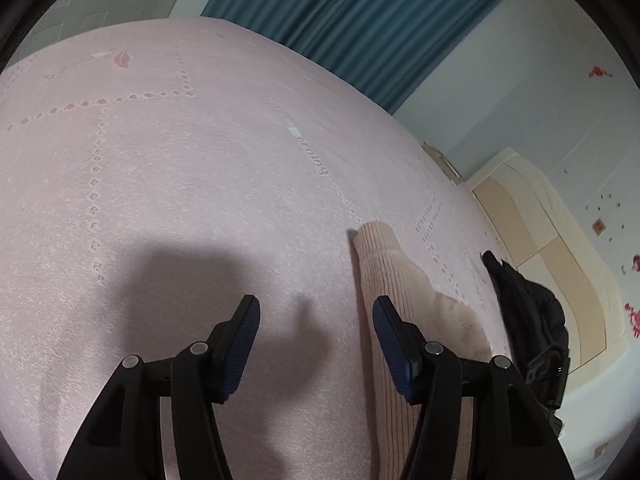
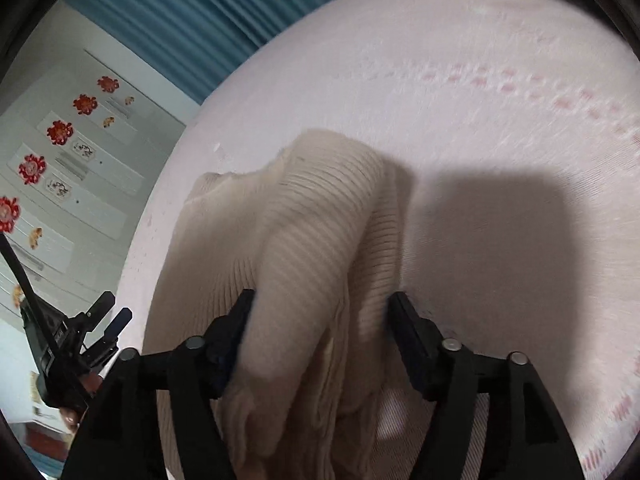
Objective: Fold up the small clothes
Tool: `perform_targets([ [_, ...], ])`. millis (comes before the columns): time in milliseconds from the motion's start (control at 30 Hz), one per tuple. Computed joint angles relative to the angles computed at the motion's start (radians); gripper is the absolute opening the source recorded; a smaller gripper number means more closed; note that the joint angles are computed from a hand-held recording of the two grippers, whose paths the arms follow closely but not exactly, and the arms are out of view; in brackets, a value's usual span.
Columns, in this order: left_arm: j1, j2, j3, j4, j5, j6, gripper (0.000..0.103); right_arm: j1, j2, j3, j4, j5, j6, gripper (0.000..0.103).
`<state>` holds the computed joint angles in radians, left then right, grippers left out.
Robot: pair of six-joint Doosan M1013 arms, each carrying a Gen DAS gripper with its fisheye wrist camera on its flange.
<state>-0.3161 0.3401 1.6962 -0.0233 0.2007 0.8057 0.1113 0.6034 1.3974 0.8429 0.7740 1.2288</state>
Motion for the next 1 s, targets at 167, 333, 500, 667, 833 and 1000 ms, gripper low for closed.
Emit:
perform_targets([
  [167, 0.002, -0.001, 0.002, 0.128, 0.014, -0.121, 0.057, -0.002, 0.02, -0.021, 0.02, 0.038, -0.008, 0.065],
  [333, -0.002, -0.009, 0.008, 0.266, 0.019, -0.234, 0.057, -0.011, 0.036, -0.043, 0.071, 0.095, -0.029, 0.041],
  [500, 0.01, -0.022, 0.027, 0.291, -0.01, -0.283, 0.057, -0.006, -0.024, -0.001, 0.156, 0.042, -0.081, 0.033],
  [667, 0.01, -0.033, 0.032, 0.521, 0.057, -0.531, 0.057, 0.042, -0.096, -0.009, 0.047, -0.062, -0.011, 0.032],
  [833, 0.024, -0.046, 0.044, 0.555, 0.066, -0.596, 0.057, 0.127, -0.134, -0.072, -0.413, -0.135, 0.297, 0.031],
  [1000, 0.023, -0.049, 0.044, 0.668, 0.129, -0.706, 0.057, 0.182, -0.088, -0.181, -0.587, -0.091, 0.457, 0.031],
])
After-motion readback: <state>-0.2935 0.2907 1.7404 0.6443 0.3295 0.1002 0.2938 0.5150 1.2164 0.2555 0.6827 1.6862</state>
